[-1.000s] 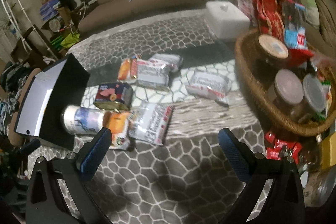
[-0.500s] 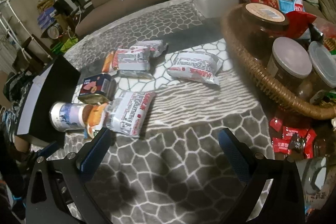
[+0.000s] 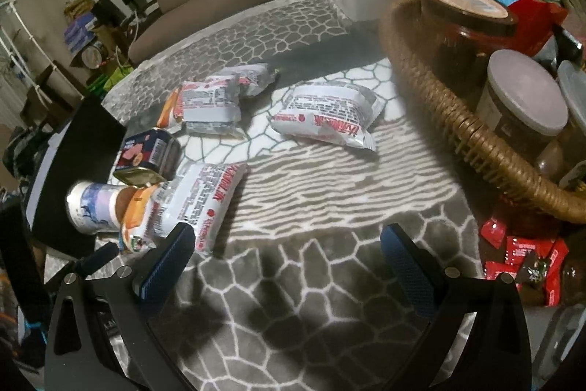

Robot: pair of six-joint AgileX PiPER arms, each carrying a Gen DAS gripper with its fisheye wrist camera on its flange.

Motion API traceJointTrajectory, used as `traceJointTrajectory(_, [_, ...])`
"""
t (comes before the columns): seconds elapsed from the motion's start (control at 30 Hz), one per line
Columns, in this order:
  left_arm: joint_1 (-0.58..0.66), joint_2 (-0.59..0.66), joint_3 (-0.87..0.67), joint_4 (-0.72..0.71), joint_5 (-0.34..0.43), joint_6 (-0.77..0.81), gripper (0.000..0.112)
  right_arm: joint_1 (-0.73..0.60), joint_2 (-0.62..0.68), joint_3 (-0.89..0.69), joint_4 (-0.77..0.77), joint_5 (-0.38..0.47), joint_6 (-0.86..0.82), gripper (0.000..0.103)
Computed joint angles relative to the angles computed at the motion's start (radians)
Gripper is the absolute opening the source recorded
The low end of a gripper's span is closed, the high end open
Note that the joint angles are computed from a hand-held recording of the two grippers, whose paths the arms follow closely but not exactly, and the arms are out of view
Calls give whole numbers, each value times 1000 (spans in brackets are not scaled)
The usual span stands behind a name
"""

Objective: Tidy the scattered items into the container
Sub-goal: 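Grasp a gold cake packet with the left tool while the right tool grasps a white bread packet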

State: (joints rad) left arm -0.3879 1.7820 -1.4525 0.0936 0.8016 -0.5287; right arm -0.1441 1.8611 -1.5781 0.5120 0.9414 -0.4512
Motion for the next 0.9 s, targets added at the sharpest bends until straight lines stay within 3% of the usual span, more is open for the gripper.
traceJointTrajectory(0.13, [18,25,-5,-18,-22,-2,102,1,39,-34,17,13,3,103])
traceJointTrajectory(0.33, [33,36,25,-36,-75,42,86,-19,77,-74,78,44,2,103])
traceJointTrajectory(0.4, [30,33,29,-23,-87,46,66,-25,83,-82,89,50,5,103])
traceJointTrajectory(0.57, [35,43,13,-32,-78,92,66,-27,122,-154,73,70,18,103])
traceJointTrajectory(0.7, [42,35,26,-48,-91,110,65,-35,194,-252,98,141,56,103])
traceJointTrajectory(0.9, [58,-2,67,-72,-105,148,62,20,169,-208,107,151,34,103])
